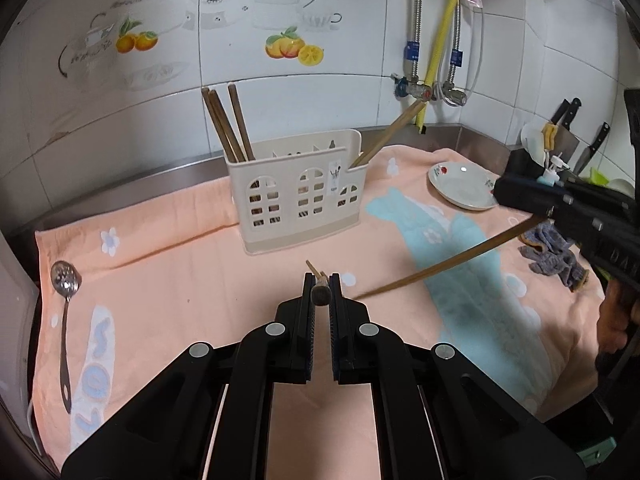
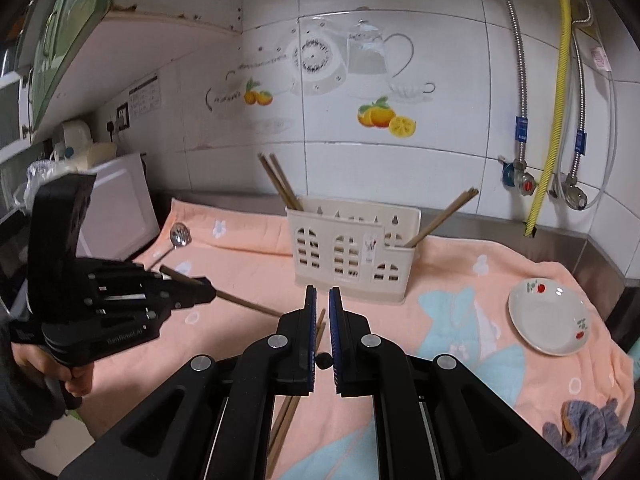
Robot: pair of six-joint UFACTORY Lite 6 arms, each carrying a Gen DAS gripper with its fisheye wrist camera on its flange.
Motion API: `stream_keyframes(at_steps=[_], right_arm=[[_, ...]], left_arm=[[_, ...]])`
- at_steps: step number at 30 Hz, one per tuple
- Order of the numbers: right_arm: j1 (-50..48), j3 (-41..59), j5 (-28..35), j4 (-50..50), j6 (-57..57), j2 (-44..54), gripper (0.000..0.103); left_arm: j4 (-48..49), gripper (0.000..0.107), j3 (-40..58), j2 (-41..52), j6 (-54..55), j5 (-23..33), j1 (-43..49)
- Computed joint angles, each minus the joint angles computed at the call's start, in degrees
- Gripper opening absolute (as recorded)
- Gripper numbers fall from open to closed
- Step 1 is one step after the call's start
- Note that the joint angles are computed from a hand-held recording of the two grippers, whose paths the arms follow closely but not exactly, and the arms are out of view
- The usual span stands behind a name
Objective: Organize utensils
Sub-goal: 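Lift the left tool's chopstick up to the holder while the right tool lifts its own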
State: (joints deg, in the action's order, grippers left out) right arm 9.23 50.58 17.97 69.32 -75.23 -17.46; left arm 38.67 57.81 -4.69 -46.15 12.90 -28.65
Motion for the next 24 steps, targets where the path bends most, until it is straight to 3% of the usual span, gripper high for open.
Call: stream_keyframes(at_steps=[3,10,15,24], right_arm=[[-2.2,4.2,3.0,-1.5,1.9,2.5,0.006],[-4.1,15.0,7.9,-8.7,9.6,9.0,0.006],[-3.4,23.8,9.6,-15.1,15.5,13.4,0.006],[-0.8,42.1,11.5,-28.7,27.4,23.2,0.006]], left_arm=[[-2.9,0.005,1.6,0.8,3.4,0.3,0.4],[-19.6,0.005,7.7,3.3,21.2,1.4,2.9],[-20.8,0.005,15.3,6.2,24.6,4.5,3.2],[-25.0,0.005,37.6,16.1,32.2,11.6,4.4]])
